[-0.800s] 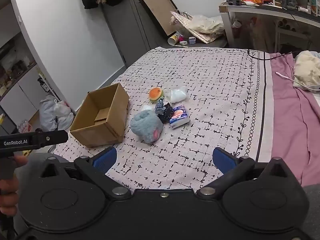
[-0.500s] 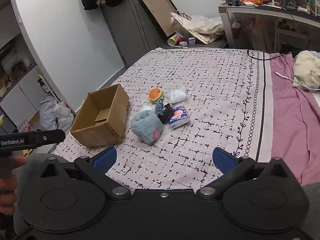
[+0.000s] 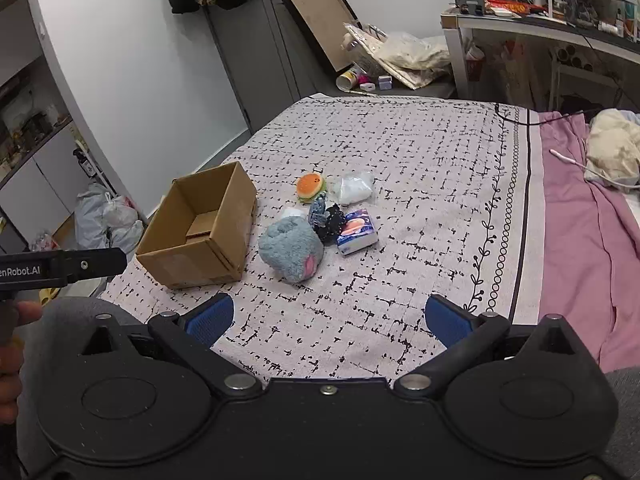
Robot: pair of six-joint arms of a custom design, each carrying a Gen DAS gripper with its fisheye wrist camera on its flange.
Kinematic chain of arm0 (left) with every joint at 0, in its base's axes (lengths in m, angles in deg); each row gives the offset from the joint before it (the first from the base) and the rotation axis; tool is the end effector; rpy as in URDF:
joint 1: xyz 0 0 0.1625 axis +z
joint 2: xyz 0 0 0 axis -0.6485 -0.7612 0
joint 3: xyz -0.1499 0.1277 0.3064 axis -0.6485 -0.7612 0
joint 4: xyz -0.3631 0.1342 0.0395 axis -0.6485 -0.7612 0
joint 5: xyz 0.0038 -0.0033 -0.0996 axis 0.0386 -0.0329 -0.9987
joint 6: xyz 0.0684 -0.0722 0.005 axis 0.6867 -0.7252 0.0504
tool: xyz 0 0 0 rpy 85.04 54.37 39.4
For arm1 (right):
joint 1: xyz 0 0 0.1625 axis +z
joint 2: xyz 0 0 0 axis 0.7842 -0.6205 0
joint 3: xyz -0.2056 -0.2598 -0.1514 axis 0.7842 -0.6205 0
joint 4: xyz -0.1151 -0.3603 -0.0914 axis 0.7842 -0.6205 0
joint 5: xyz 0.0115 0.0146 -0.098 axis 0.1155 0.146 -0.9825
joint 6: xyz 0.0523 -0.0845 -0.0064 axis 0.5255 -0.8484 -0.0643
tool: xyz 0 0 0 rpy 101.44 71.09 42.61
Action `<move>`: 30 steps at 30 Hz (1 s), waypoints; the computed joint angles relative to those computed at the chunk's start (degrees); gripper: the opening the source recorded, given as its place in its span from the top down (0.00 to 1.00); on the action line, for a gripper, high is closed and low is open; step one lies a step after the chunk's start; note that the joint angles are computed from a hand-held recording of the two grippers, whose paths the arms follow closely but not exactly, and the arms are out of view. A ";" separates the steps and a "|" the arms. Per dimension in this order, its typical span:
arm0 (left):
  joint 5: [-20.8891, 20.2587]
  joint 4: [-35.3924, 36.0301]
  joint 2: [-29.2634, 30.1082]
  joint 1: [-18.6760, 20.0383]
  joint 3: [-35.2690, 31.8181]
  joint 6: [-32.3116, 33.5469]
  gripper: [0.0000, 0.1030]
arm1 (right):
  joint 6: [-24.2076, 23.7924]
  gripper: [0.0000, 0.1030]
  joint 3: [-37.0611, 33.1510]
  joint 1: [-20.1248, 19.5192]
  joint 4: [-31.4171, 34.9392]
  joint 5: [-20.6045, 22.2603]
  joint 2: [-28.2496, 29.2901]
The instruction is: Organize soft objects
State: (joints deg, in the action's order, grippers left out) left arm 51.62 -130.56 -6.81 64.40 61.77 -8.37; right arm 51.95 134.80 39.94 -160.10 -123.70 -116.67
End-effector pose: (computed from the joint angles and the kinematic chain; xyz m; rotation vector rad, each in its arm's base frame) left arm -0.3499 -0.3937 0.1348 0.2476 2.2656 -0.9829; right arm 0.1220 -0.4302 0.3224 0.5891 -2.5457 0.8784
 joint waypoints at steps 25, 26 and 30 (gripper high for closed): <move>0.05 -0.70 0.44 -0.24 -0.13 0.37 0.00 | -0.16 0.00 0.21 0.14 -0.43 -0.36 -0.09; 0.08 -0.77 0.53 -0.26 -0.12 0.39 0.00 | 0.28 0.00 -0.05 0.13 -0.17 -0.78 0.19; 0.02 -0.47 0.65 -0.27 -0.20 -0.04 0.00 | 0.38 0.00 -0.04 -0.08 -0.28 -0.93 0.19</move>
State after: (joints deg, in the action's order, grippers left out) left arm 51.64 -131.03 -6.16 64.13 61.58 -8.41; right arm 52.33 134.77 39.86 -160.38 -124.63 -116.48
